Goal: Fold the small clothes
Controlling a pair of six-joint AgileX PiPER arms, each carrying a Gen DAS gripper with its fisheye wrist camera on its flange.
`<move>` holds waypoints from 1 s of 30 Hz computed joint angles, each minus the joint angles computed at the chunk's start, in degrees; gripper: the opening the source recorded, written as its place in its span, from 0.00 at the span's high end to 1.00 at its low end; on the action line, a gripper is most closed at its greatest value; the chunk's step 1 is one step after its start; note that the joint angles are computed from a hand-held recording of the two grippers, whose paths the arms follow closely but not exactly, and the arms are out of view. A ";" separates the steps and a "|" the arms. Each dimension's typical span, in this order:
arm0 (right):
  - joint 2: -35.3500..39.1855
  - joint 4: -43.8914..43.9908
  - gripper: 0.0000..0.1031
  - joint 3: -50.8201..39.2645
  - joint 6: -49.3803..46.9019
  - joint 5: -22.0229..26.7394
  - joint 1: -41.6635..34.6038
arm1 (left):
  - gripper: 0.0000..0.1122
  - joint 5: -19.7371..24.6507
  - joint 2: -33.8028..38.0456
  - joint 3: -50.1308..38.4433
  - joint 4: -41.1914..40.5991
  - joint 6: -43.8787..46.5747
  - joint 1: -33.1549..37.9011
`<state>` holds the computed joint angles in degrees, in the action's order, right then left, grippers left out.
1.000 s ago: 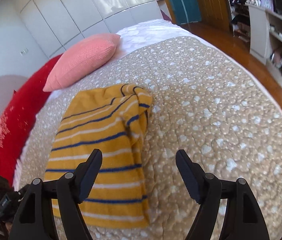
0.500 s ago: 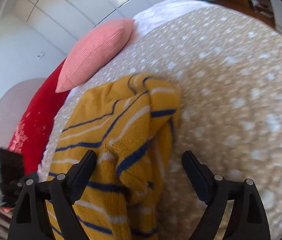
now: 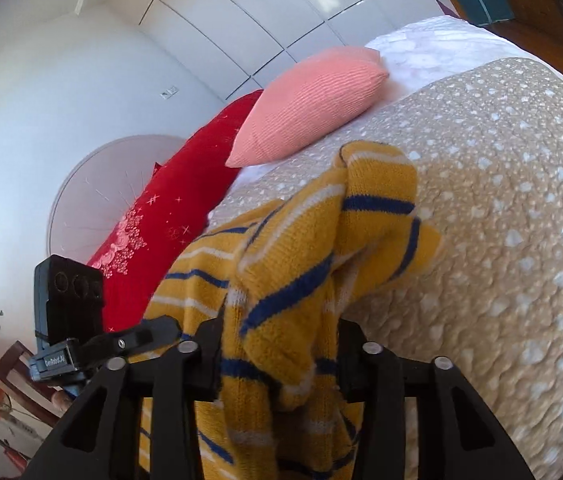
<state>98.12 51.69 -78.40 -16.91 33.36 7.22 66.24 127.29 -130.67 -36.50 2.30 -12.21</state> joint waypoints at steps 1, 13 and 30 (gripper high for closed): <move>-0.07 -5.73 0.45 0.20 5.72 -0.36 0.84 | 0.35 -1.42 -1.65 3.59 2.79 -1.02 -0.14; -20.34 -74.48 0.32 9.80 62.22 3.10 22.20 | 0.16 -35.33 -52.87 63.79 41.15 -23.95 -3.25; -4.62 -74.48 0.59 1.85 65.18 3.92 24.64 | 0.08 -30.85 -72.34 78.97 56.37 -43.85 -5.49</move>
